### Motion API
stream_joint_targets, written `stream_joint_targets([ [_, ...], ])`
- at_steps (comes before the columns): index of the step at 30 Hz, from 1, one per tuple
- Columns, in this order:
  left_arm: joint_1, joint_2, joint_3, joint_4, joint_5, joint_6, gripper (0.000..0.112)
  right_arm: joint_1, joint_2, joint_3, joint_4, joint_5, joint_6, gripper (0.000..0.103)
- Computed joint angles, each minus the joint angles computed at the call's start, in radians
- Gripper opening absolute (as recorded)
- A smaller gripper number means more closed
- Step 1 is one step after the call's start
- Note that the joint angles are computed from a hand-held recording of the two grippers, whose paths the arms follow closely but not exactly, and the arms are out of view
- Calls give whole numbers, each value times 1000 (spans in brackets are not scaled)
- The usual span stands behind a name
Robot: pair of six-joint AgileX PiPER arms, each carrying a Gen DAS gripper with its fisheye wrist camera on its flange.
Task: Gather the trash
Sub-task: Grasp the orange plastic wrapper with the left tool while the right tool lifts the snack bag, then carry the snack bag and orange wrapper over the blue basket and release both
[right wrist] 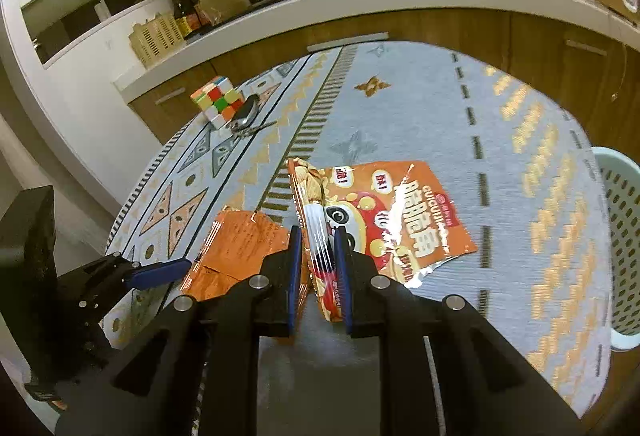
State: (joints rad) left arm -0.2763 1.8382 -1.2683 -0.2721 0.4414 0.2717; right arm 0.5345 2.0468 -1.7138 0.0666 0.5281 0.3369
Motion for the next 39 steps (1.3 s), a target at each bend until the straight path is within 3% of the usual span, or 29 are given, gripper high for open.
stream_joint_targets([
  [2,21,-11,6,-147,10,137,76,-6,-28,26,-16,-9,-4,14],
  [4,26,-16,7,-159,-10,128,82,-10,-37,25,-35,3,-2,14],
  [10,-4,41,-82,24,23,-101,85,-14,-77,99,-130,-6,22,13],
  [13,-31,72,-109,42,21,-110,87,-22,-106,157,-121,-43,14,13],
  [18,-83,109,-148,241,33,-288,89,-31,-116,182,-114,-52,8,13],
  [20,-81,106,-146,249,31,-299,85,-37,-116,186,-88,-59,-14,13],
  [25,-15,88,-126,27,11,-112,65,-35,-108,178,-83,-60,-14,13],
  [34,10,75,-119,-31,-22,-42,1,-25,-117,170,-133,-71,33,9],
  [39,32,32,-89,-199,-48,109,1,-22,-155,184,-219,-79,112,7],
])
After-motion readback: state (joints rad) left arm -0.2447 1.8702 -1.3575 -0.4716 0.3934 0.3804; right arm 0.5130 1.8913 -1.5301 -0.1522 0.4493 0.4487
